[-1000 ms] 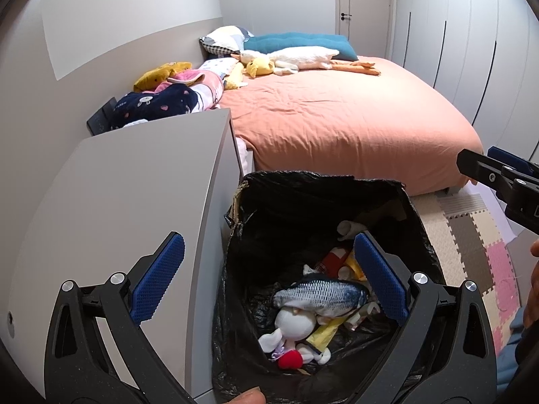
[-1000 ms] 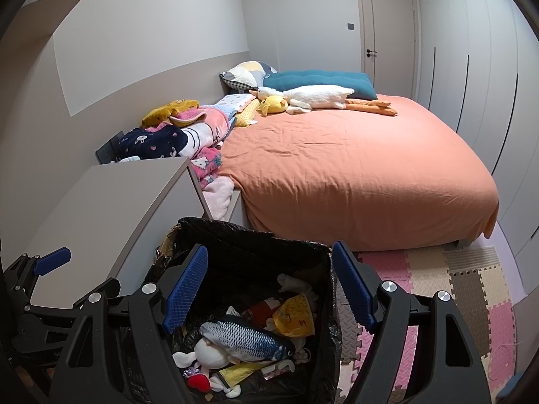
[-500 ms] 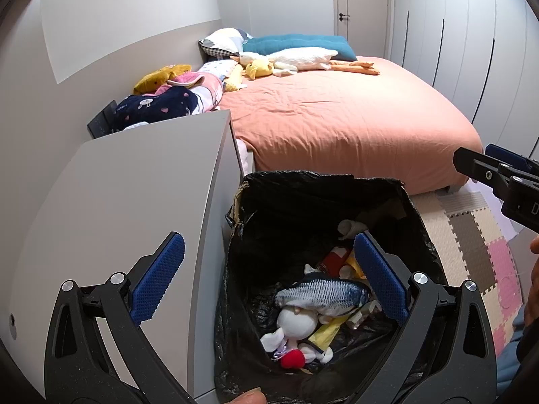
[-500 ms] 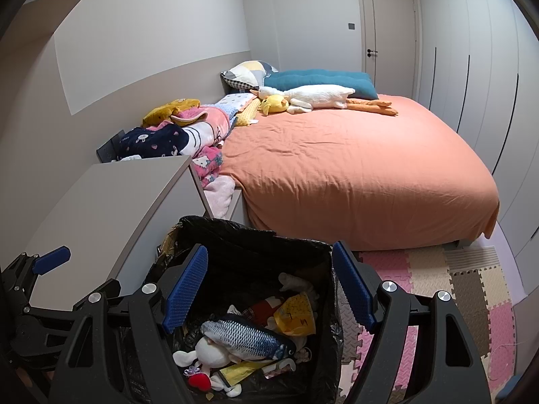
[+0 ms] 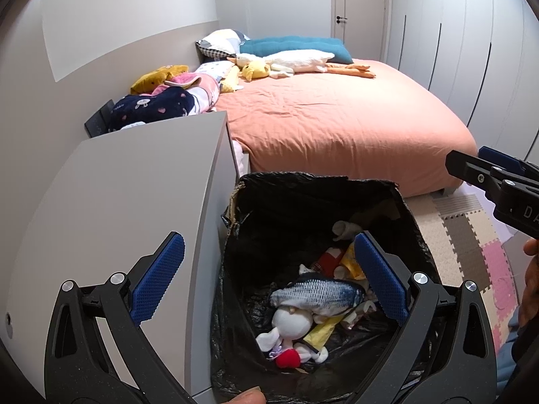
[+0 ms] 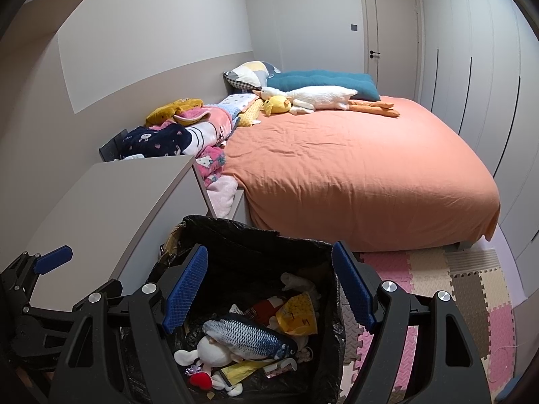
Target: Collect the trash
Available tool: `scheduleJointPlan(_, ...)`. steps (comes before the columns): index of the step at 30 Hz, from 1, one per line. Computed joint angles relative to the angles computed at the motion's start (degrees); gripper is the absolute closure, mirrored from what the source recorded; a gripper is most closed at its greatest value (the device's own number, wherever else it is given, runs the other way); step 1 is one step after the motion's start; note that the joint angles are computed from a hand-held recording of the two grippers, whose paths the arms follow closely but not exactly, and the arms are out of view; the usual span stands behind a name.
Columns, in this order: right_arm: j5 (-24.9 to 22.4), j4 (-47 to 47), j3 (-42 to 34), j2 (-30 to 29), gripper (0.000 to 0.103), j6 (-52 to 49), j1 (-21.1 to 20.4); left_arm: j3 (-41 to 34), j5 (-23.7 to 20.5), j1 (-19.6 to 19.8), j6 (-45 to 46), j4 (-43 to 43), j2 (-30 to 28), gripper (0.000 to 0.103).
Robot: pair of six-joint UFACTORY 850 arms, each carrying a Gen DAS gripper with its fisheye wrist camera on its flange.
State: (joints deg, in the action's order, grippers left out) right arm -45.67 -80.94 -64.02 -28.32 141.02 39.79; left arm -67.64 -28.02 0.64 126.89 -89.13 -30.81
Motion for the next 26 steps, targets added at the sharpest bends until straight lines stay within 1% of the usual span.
scheduleJointPlan(4,-0.03,-0.07,0.04,-0.03,0.026,0.08,0.01,0.34,0.48,-0.13,1.59,-1.36,0.14,0.006)
scheduleJointPlan(18,-0.08,0.10,-0.09,-0.02,0.026,-0.27,0.05,-0.41,-0.79,0.35,-1.12,0.13,-0.39,0.006)
scheduleJointPlan(22,-0.01,0.21,-0.21,-0.05,0.026,-0.31,0.03,-0.60,0.47,-0.04,-2.48,0.65,-0.51,0.006)
scheduleJointPlan(26,0.03,0.32,-0.29,-0.06,0.026,-0.49,0.06,-0.65,0.59,-0.03,-2.71,1.19,-0.59,0.006)
